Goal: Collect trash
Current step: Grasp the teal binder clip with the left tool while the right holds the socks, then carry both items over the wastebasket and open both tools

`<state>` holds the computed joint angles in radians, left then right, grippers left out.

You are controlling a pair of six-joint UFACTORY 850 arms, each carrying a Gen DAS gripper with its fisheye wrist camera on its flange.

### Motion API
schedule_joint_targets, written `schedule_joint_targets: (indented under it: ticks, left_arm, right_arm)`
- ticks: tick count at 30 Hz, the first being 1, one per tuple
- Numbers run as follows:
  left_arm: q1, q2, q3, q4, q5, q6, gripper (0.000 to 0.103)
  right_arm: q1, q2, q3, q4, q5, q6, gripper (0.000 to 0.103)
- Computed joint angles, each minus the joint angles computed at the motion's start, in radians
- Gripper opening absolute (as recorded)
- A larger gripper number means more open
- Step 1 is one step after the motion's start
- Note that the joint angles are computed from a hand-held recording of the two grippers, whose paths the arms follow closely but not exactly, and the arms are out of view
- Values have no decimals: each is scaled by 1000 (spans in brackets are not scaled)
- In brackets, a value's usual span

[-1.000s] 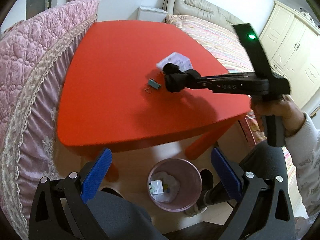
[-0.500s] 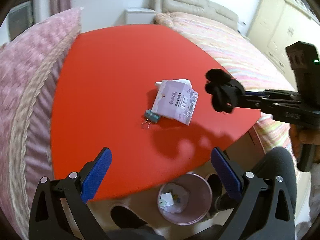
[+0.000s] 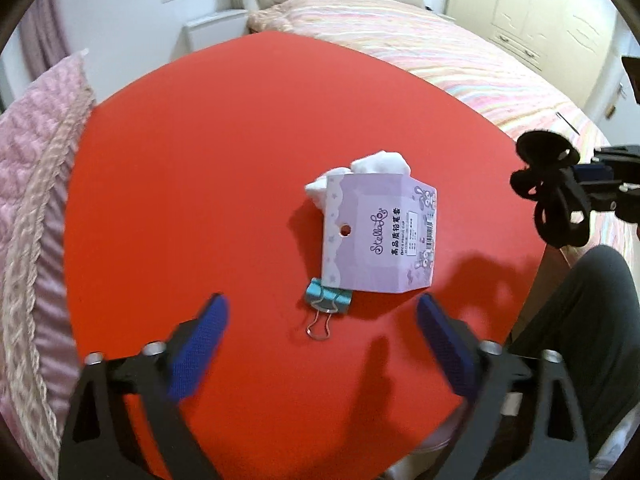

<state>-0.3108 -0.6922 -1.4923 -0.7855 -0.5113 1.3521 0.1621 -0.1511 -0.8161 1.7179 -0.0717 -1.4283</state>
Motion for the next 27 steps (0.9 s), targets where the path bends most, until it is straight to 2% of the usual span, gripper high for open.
schedule_joint_targets:
  ticks: [4, 7, 9, 10, 17, 27]
  left_arm:
    - [-7, -31, -32, 51, -22, -36, 58]
    - [-5, -32, -25, 10, -12, -4, 49]
    - [-4, -28, -19, 1, -1, -2, 30]
    - [-4, -25, -14, 6, 5, -9, 27]
    - [0, 11, 26, 23, 21, -89, 27]
    - [29, 181, 213, -88, 61, -82, 27]
  right_arm:
    - [-3, -4, -1, -15, 1, 17, 24]
    - [-3, -8, -4, -64, 3, 67, 24]
    - [-3, -12, -7, -71, 1, 73, 24]
    - [-2, -11, -6, -64, 1, 66, 24]
    - [8, -8, -5, 33, -3, -31, 24]
    - [32, 49, 45, 139, 10, -137, 24]
